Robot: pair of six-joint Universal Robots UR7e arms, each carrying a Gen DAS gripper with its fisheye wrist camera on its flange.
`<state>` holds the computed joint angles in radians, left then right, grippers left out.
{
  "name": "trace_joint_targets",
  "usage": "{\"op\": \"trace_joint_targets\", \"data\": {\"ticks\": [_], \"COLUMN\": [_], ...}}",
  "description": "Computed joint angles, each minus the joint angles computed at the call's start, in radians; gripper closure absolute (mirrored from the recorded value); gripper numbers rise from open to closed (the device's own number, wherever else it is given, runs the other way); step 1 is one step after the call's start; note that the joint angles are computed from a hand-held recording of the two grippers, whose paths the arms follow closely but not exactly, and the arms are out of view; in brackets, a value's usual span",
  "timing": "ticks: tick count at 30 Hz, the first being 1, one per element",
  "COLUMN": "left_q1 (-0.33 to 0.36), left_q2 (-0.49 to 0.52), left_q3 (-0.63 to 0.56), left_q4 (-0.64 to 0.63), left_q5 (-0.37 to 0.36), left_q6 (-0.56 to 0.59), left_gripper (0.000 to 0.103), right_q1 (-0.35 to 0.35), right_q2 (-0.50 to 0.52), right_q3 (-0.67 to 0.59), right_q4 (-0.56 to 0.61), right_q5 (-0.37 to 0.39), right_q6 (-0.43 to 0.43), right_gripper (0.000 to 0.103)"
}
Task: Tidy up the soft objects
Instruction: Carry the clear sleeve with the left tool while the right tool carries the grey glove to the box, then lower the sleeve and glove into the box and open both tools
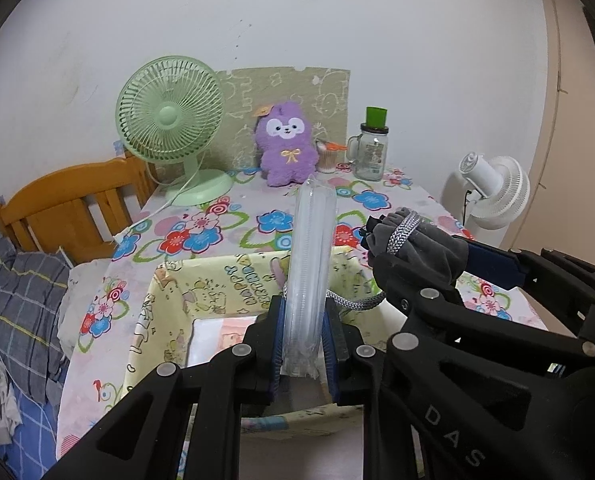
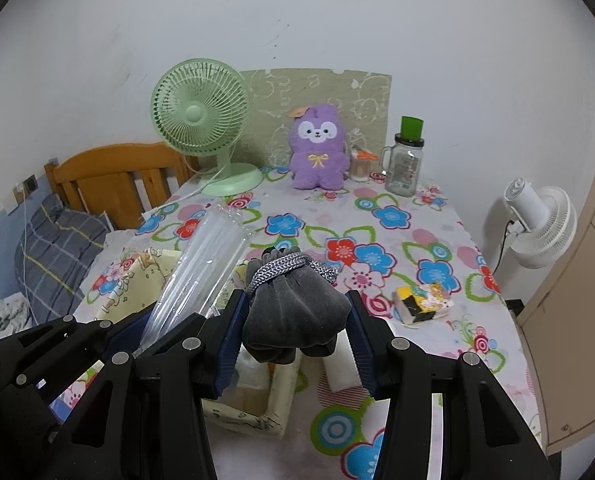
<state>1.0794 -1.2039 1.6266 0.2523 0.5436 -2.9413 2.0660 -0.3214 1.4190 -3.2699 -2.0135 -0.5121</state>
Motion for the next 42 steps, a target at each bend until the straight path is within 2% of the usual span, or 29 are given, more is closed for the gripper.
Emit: {"op": "trace_joint_targets", "data": {"ticks": [20, 33, 35, 38, 41, 42], "left_q1": [0.116, 0.151, 0.153, 0.150, 0.146, 0.144], "left_q2": [0.023, 0.032, 0.036, 0.036, 0.030, 0.028], "left_q3": [-0.065, -0.083, -0.087, -0.088, -0.082, -0.079], "left_q4": [0.091, 0.118, 0.124, 0.134, 0.124, 0.120], "left_q5": [0.024, 0.039, 0.039, 0.045, 0.045, 0.044], "left_q6": [-0.070, -0.106, -0.109, -0.113, -0.109, -0.108], "left_gripper": [0.085, 0.058, 0.051, 0.046, 0.039, 0.037], "right_q1": [0.010, 0.011, 0.011, 0.013, 0.013, 0.014], "right_q2": [0.108, 0.148, 0.151, 0.155, 0.155, 0.155], "right_q3": [-0.137, -0.190, -0.195, -0.206, -0.204, -0.202], "right_q4": [0.158, 0.219, 0.223, 0.240, 0.228, 0.215], "right_q5": [0.015, 0.023, 0.022, 0.007, 0.010, 0.009], "right_q6": [0.004, 0.012, 0.009, 0.004, -0.008, -0.014], "right_gripper": [0.051, 0.051, 0.049, 0.048, 0.038, 0.030]}}
